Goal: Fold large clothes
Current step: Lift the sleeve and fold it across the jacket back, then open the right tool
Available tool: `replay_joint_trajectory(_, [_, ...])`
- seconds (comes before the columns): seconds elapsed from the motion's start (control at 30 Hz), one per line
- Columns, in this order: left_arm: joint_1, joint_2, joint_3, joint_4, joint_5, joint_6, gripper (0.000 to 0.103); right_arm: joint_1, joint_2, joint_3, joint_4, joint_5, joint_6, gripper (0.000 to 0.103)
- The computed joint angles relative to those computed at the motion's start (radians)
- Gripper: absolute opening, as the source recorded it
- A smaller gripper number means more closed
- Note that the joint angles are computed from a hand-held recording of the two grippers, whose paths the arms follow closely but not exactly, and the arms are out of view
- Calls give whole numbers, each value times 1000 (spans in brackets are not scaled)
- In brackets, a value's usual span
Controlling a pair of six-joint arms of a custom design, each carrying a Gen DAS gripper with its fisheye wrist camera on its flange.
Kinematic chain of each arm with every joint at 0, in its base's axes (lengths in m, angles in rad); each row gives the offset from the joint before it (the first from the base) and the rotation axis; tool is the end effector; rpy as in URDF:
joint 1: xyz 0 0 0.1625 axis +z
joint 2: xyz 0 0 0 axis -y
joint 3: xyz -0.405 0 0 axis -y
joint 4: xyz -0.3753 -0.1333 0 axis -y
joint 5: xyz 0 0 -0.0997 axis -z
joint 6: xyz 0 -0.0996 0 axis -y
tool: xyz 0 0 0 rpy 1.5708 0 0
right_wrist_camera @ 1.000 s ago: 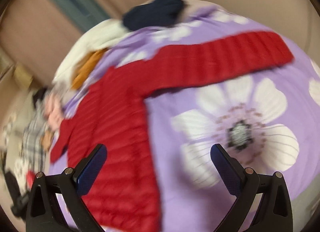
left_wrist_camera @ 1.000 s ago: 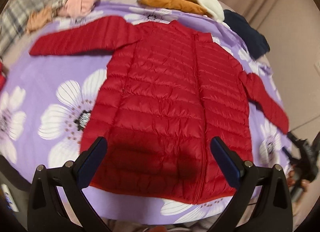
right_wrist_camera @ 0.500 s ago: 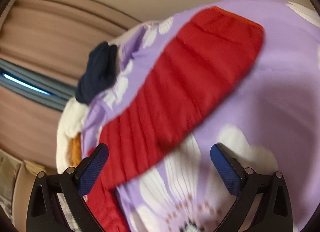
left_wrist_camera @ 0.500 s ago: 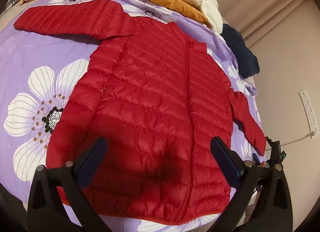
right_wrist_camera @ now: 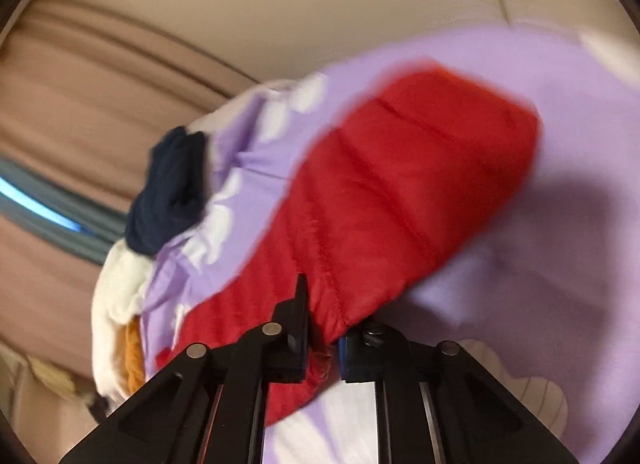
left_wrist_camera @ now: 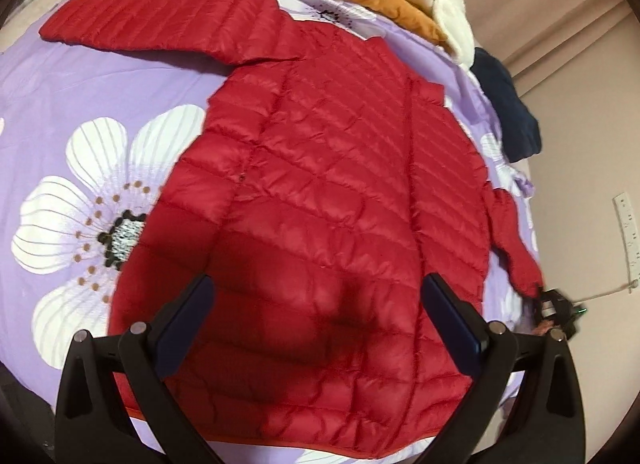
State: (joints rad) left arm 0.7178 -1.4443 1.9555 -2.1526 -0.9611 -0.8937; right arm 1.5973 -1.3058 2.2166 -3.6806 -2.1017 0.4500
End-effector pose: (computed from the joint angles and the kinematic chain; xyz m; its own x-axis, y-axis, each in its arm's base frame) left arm -0.2391 -0.4615 0.3062 -0.9425 -0.1411 -0.3029 0.0268 0.8717 -0.4894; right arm 0.0948 -0.4501 0.3186 -0.7917 0.5620 -0.2396 0.3717 0.1318 -0.9189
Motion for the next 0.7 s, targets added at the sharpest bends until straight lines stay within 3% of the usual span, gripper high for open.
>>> replay_joint_trajectory(0.23, [2,-27,15,31,37,-26,103,307,20,-168,110,-202,-316,12])
replay_joint_trajectory(0.37, [-1,-55,25,66,64,-49,103,423,112,-300,216,-264,-393,12])
replay_joint_trajectory(0.63, [-2,-149,65,153,110,-127,103,560,361,-616,482,-274,-485,12])
replay_joint_trajectory(0.7, [-4,-173,78,159,113,-141,103,526,407,-658,505,-225,-534,12])
